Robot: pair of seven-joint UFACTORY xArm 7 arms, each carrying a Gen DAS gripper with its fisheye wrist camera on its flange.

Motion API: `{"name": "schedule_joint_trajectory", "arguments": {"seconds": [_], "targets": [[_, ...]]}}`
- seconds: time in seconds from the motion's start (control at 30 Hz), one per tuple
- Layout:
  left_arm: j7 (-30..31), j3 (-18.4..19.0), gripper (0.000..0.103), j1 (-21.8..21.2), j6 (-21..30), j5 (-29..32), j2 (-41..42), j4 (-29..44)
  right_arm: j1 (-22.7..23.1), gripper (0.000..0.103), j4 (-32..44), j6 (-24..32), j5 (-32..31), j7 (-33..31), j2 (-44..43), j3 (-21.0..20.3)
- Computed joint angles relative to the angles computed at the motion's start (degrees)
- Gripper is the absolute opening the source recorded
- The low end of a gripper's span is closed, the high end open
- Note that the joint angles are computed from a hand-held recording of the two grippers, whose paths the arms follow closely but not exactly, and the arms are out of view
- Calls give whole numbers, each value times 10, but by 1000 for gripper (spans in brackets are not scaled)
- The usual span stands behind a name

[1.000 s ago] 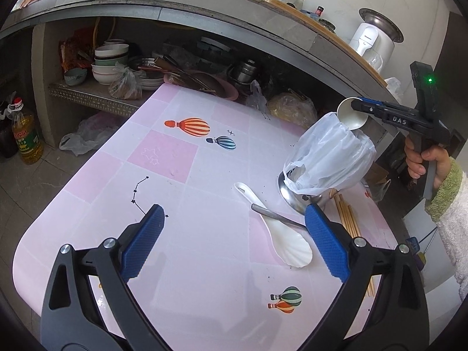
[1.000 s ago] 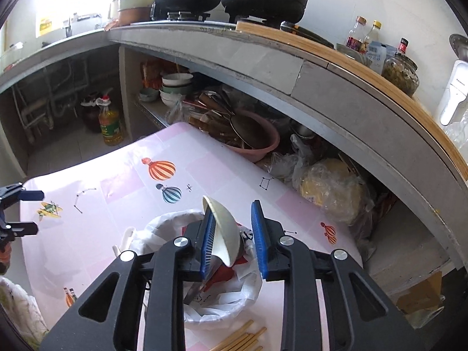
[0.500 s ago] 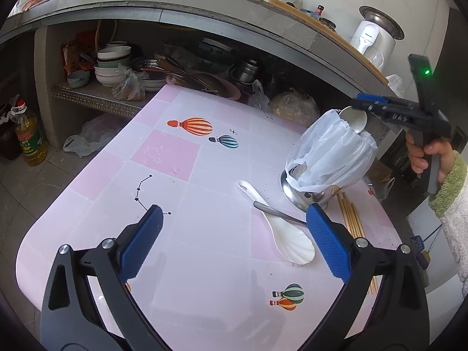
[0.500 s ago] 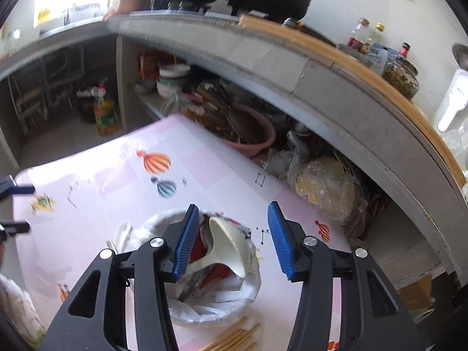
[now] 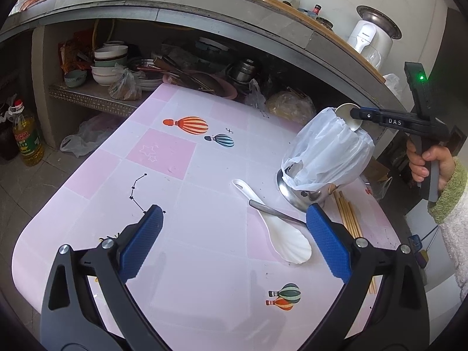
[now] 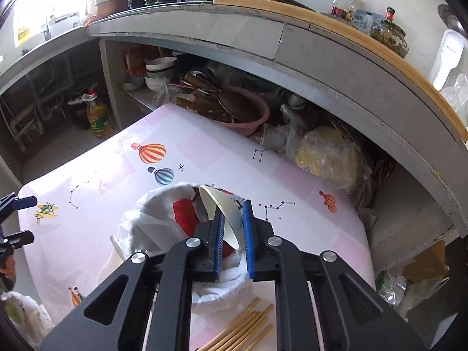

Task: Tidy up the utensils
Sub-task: 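Lower the white ladle handle-first into the holder with the right tool, then open the right tool to release the ladle and pull it back, then move the open left tool toward the white ceramic spoon on the table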

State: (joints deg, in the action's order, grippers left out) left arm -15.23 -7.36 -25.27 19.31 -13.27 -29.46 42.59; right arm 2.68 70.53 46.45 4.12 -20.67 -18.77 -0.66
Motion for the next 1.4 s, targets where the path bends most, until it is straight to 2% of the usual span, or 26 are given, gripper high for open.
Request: {"name": "schedule_joint_trajectory", "arguments": {"seconds": [0.17,0.33,0.4,0.53,0.67,0.83,1.1,1.13,1.27,1.4], "targets": [[-3,1,95,1,0,-1,0,0,18,12,-2,-14,16,-38,-2,3],[-2,1,95,-1,3,0,0,1,5,8,-14,-17,-45,-23,3,27],[-1,1,95,-1,4,1,0,2,6,8,-17,-14,-44,-18,4,23],[-1,-1,95,0,3,2,1,3,17,9,-20,-18,-6,-31,-8,5],[-2,-1,95,-1,4,1,1,3,20,17,-22,-22,35,-32,-30,-11],[8,6,95,-14,3,-10,6,5,34,22,-51,-46,103,-41,-84,-40],[31,9,95,-30,0,-29,14,12,46,23,-146,-57,161,-16,-202,-73],[33,9,95,-31,0,-30,16,13,45,23,-167,-57,170,-4,-225,-77],[42,11,95,-37,1,-39,22,17,34,36,-246,-58,182,48,-297,-78],[65,18,95,-52,-3,-54,29,17,18,37,-324,-43,179,116,-356,-71]]}}
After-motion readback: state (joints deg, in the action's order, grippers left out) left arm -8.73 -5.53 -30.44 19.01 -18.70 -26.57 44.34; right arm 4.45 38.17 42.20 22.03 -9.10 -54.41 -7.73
